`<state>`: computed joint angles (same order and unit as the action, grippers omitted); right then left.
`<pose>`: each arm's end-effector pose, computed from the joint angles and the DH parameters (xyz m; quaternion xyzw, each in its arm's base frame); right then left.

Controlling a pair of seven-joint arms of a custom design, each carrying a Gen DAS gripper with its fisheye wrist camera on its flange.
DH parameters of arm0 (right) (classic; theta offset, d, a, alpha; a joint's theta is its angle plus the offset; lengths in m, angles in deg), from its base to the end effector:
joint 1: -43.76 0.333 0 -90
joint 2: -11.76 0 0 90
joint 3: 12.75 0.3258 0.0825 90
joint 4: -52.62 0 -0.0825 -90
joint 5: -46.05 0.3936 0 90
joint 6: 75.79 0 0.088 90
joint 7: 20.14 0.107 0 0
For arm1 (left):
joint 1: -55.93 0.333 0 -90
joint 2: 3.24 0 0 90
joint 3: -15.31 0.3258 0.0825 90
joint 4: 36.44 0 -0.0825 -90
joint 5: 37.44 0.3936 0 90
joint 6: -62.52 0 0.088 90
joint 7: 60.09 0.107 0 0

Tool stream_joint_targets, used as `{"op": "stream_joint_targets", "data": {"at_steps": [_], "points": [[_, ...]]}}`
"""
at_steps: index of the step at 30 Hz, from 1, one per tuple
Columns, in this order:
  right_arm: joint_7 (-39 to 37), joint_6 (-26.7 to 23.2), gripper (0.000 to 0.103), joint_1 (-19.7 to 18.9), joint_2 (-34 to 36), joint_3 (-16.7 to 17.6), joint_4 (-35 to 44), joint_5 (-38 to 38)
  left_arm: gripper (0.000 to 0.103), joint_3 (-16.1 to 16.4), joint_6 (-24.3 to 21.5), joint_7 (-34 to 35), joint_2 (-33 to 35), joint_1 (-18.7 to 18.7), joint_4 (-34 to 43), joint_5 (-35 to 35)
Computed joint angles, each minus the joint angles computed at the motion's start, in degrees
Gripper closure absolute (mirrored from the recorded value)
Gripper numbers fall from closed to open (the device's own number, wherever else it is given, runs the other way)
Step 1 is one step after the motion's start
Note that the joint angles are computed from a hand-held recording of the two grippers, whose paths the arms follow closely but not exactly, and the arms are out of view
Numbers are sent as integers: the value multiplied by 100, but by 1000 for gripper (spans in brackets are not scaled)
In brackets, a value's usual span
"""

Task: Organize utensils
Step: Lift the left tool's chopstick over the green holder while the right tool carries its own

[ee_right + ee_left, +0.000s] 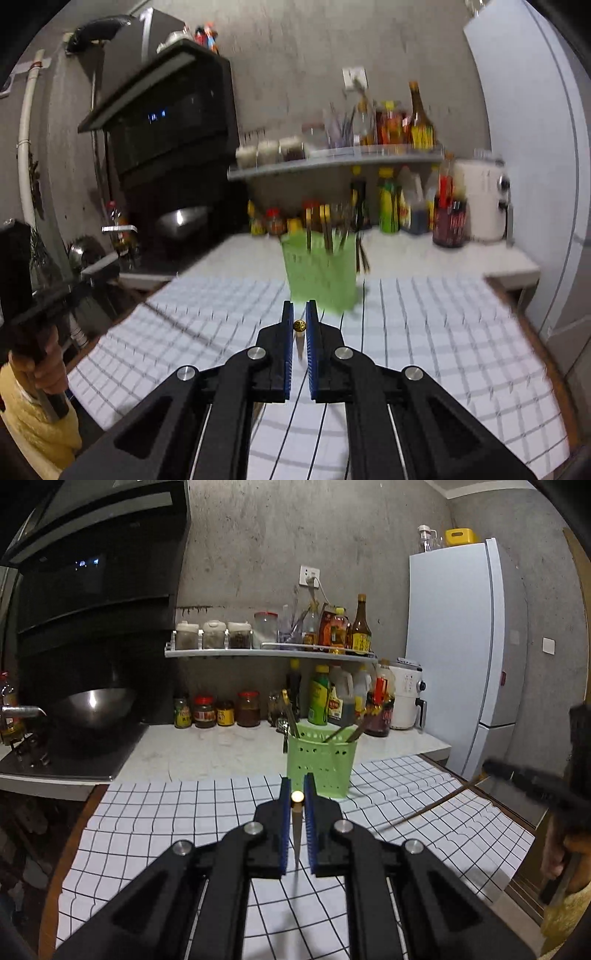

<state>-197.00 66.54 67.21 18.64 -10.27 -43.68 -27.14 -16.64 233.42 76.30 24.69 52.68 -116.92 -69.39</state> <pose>0.5907 0.2900 0.6069 -0.4651 0.6793 -0.4158 0.3865 0.6826 -0.3068 0.5857 -0.3443 0.7452 -0.5283 0.2169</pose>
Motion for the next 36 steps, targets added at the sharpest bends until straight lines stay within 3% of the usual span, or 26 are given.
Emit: {"op": "stream_joint_targets", "data": {"at_steps": [6, 10, 17, 24, 31, 36], "points": [[-649, -227, 96, 18, 252, -57, 528, 238, 96, -149, -40, 151, -41, 140, -6, -165], [-930, -220, 96, 53, 370, -136, 731, 469, 96, -74, -277, 164, 3, 118, 183, -236], [-1665, -142, 96, 22, 663, -306, 1194, 1184, 96, 561, -959, -302, 280, -432, 899, 312], [-2304, 168, 96, -87, 987, -499, 1627, 2154, 96, 1027, -1823, -1001, 1022, -992, 2314, 1049], [-2514, 153, 96, 37, 1173, -654, 1534, 2565, 96, 1313, -2019, -1540, 1322, -1287, 2614, 1608], [-2022, -90, 96, 321, 1107, -838, 1480, 1868, 96, 1075, -1462, -1397, 1149, -1148, 2189, 1585]]}}
